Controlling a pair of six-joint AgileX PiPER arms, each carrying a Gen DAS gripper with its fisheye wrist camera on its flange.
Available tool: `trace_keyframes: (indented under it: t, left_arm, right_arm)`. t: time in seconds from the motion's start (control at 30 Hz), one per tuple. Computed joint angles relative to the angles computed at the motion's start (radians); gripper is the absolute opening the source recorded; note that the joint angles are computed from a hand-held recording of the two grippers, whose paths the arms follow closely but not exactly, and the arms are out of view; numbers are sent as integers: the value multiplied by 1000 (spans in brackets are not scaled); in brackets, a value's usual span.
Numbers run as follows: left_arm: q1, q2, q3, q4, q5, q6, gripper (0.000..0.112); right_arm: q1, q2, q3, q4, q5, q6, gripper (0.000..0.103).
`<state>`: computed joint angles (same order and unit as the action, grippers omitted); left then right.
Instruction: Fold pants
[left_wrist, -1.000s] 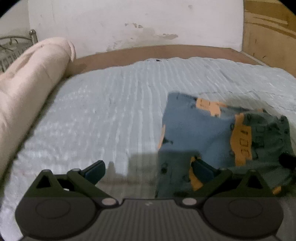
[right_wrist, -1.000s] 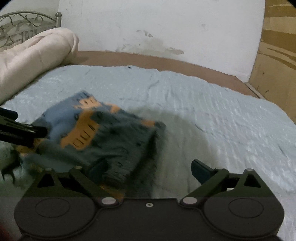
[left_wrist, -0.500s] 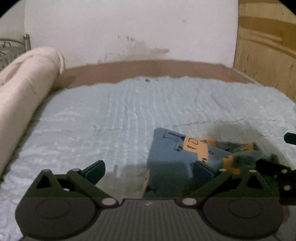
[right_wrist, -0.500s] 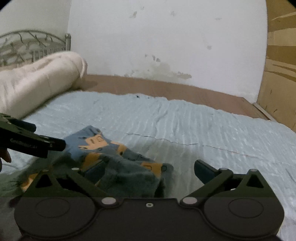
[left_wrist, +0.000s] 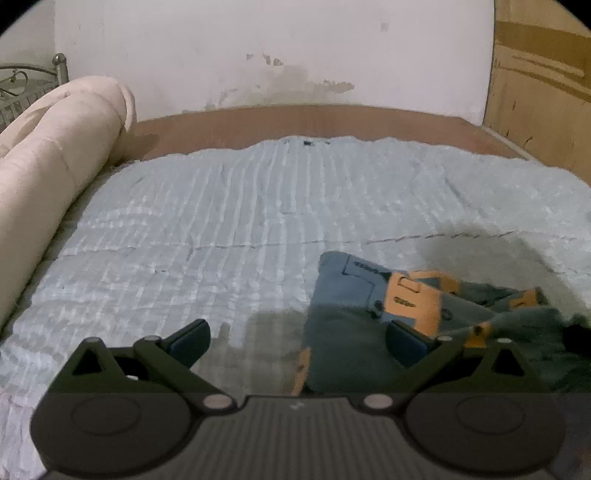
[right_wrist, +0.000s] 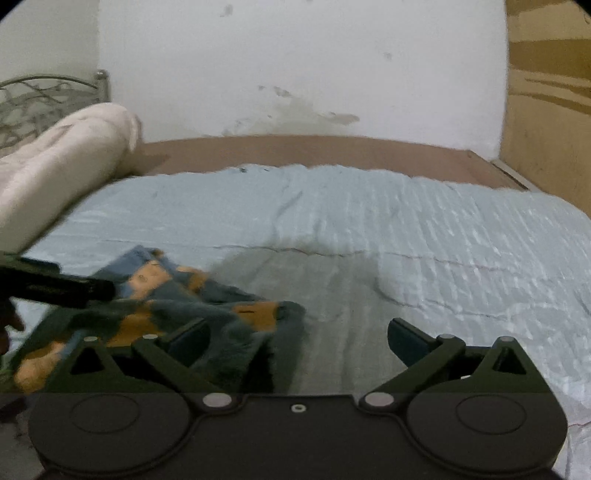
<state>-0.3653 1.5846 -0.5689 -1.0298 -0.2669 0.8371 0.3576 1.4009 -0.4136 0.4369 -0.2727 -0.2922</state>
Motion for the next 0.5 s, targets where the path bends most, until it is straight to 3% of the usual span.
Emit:
trace_keyframes:
  t: [0.07, 0.2, 0.5]
  left_arm:
    - [-19, -30, 17, -31, -7, 21, 103]
    - [-65, -69, 39, -138, -27, 112, 103]
    - [-135, -142, 105, -222, -52, 211, 103]
  right_arm:
    - [23, -51, 24, 6, 24, 0, 102]
    - [96, -120, 55, 225, 47, -173, 102]
    - [202, -178, 82, 699, 47, -568, 102]
